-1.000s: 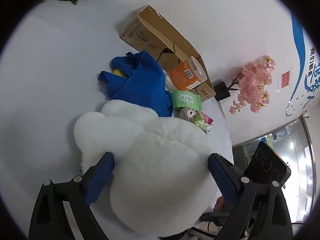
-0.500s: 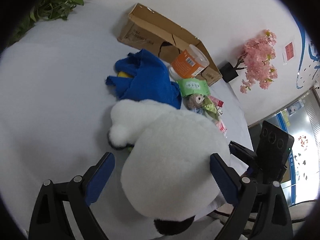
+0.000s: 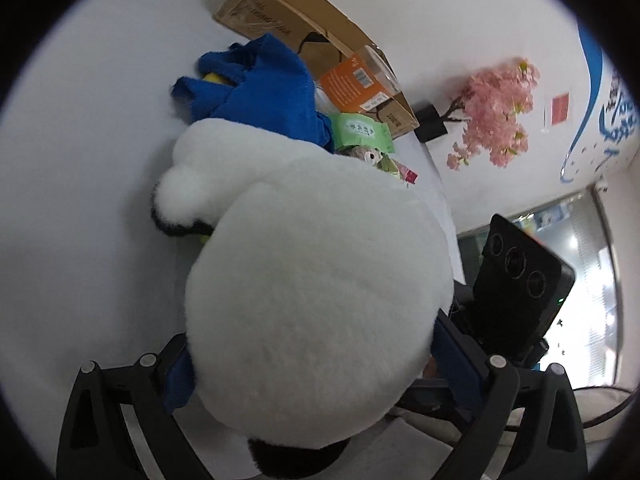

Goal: Organize soft objects
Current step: 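Grasp the panda plush with the right tool and lift it, then carry the panda plush into the cardboard box and open the right tool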

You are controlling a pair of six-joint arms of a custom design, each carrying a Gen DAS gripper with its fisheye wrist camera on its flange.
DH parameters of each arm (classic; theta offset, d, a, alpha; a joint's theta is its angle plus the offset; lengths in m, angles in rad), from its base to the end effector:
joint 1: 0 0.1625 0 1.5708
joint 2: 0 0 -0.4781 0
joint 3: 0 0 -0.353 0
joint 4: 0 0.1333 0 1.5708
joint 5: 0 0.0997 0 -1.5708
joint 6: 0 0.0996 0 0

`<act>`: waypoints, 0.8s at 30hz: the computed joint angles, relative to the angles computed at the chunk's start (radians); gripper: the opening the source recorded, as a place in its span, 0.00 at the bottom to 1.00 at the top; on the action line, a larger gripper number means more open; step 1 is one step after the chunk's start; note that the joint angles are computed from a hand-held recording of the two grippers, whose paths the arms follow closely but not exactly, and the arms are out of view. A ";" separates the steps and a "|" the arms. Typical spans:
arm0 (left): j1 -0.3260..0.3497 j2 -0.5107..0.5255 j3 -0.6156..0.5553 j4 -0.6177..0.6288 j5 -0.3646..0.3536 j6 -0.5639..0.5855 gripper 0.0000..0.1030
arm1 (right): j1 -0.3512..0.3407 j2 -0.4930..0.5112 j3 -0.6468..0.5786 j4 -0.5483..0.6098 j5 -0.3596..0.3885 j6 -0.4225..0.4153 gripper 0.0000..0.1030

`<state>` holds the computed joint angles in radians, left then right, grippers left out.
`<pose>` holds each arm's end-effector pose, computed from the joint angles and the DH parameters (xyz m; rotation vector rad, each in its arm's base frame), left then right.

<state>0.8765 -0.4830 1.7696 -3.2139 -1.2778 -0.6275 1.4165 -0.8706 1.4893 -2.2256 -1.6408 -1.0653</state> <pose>-0.2908 -0.6025 -0.0089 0.0208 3.0486 -0.7095 0.0174 -0.7100 0.2277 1.3459 -2.7520 -0.0161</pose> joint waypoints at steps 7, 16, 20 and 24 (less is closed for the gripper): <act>-0.041 -0.034 -0.031 0.033 0.157 0.139 0.96 | 0.031 -0.010 0.041 -0.107 0.068 0.003 1.00; -0.004 -0.046 -0.159 0.016 0.286 0.405 0.96 | 0.093 0.107 -0.080 -0.239 0.191 0.046 1.00; 0.028 -0.031 -0.297 0.047 0.300 0.553 0.96 | 0.123 0.194 -0.208 -0.281 0.266 0.092 1.00; 0.063 0.019 -0.497 0.101 0.276 0.696 0.96 | 0.160 0.308 -0.426 -0.257 0.295 0.125 1.00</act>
